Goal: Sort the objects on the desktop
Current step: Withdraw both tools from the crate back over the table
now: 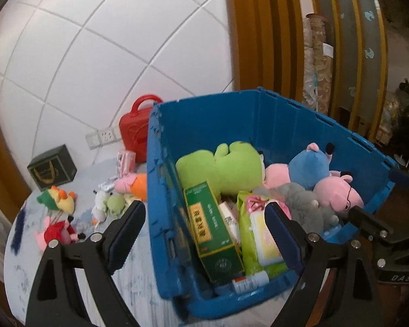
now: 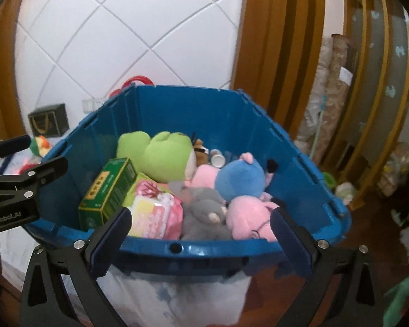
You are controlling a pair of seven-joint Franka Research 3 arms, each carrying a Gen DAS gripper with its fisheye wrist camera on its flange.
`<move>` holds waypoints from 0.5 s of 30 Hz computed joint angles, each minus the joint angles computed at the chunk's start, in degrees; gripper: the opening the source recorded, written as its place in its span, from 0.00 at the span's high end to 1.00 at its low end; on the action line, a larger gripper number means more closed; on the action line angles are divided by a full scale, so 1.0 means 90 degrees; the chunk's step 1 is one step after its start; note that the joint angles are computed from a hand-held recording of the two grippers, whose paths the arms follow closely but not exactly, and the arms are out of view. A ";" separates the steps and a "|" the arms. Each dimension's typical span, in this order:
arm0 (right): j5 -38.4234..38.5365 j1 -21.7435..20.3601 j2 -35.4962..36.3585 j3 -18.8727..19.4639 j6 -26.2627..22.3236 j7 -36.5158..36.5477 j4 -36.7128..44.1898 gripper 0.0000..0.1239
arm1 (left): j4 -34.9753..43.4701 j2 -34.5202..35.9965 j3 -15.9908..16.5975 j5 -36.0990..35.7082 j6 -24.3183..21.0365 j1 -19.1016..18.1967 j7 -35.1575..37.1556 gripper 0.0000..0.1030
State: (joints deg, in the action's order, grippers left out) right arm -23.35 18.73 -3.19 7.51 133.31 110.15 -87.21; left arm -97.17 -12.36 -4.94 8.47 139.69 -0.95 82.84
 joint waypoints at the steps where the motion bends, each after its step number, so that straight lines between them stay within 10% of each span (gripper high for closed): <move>1: -0.0072 0.0009 0.0000 0.0018 -0.0092 0.0015 0.0049 0.17 | -0.0024 -0.0035 0.0014 -0.0048 -0.0036 -0.0006 0.0004 0.13; 15: 0.0100 0.0291 0.0659 -0.0042 -0.0442 -0.0351 0.1161 0.17 | 0.0277 0.0008 0.0149 -0.0045 -0.0358 0.0138 -0.0164 0.13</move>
State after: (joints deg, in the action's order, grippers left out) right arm -22.45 21.35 2.75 7.14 129.33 106.99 -76.77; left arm -94.68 -12.29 -3.60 8.07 136.46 0.30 81.37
